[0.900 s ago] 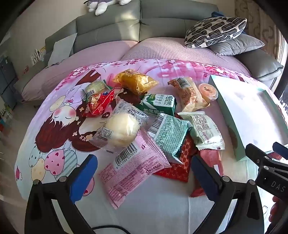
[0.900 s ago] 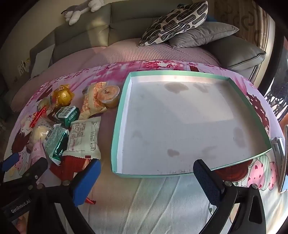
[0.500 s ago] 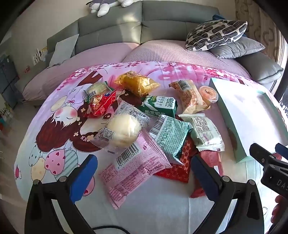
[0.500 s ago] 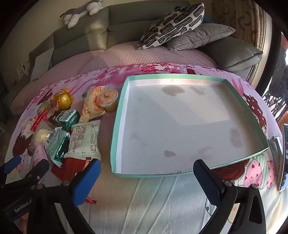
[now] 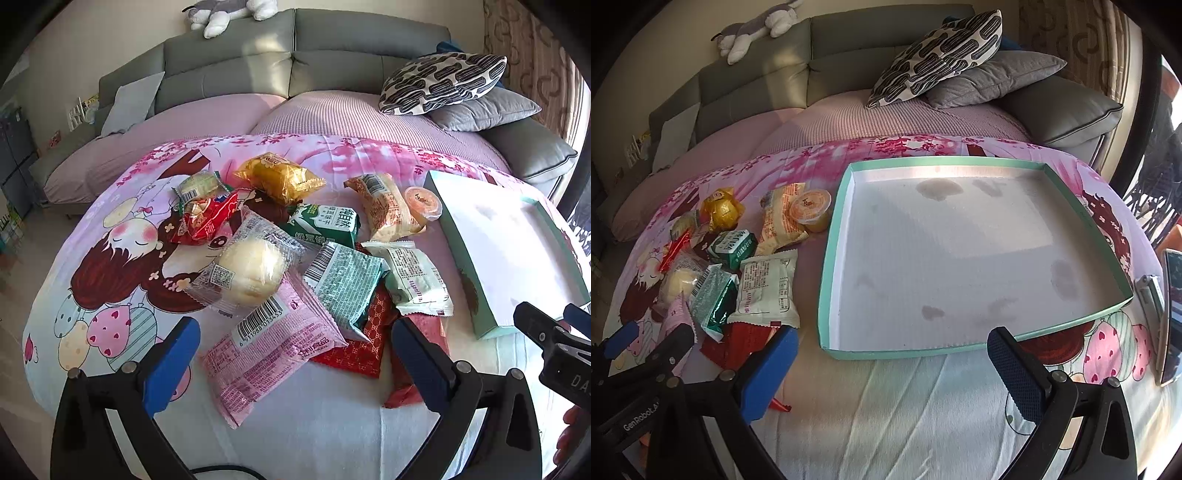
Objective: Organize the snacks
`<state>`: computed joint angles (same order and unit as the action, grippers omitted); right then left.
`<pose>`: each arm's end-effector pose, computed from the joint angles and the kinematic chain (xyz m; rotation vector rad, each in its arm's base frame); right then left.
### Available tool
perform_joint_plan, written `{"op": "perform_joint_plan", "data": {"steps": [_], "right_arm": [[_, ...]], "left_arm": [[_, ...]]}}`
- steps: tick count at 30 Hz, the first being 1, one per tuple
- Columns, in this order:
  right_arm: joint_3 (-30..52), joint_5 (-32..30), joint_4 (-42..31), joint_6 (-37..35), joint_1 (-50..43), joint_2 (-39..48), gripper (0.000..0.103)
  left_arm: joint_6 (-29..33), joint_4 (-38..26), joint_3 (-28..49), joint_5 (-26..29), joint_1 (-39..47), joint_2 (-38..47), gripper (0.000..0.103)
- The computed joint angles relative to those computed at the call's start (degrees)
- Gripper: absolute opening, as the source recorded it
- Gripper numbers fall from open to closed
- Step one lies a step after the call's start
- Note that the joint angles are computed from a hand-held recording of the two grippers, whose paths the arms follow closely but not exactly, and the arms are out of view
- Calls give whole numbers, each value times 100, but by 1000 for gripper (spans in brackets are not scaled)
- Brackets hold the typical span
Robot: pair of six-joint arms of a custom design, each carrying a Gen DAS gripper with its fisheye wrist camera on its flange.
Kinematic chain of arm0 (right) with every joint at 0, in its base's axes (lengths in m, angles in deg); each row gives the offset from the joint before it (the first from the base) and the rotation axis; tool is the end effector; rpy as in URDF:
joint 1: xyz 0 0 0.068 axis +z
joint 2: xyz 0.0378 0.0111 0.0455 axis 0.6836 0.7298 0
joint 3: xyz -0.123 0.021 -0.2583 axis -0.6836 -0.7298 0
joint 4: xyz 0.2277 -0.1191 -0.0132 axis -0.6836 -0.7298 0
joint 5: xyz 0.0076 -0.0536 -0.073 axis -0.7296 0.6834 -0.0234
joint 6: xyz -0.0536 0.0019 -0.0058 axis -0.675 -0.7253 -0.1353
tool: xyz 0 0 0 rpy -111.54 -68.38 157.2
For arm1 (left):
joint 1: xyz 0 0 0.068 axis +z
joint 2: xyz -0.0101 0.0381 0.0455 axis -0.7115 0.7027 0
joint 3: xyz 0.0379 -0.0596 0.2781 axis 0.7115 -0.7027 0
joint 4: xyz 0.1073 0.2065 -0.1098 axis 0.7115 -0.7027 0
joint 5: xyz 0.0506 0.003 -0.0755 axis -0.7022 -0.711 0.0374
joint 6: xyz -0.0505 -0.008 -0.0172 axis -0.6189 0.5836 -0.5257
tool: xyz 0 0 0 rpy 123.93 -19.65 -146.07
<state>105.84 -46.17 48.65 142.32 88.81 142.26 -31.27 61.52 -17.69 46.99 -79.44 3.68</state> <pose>0.1265 0.0996 0.1240 0.6417 2.3986 -0.1708 0.2161 -0.1378 0.1229 0.4199 2.4202 -0.0966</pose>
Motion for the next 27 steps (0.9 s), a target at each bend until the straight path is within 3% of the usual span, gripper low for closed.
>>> {"op": "perform_joint_plan", "data": {"steps": [7, 12, 17, 27], "right_arm": [[16, 4, -103, 81, 83, -33, 103], [36, 58, -282, 380, 321, 15, 103], [58, 74, -362, 513, 444, 40, 103], [136, 128, -687, 850, 730, 25, 103]], "left_arm": [[-44, 222, -132, 132, 74, -87, 103], [-113, 315, -222, 567, 252, -168, 103], [-144, 304, -250, 333, 189, -212, 103], [-205, 189, -304, 395, 226, -372, 103]]}}
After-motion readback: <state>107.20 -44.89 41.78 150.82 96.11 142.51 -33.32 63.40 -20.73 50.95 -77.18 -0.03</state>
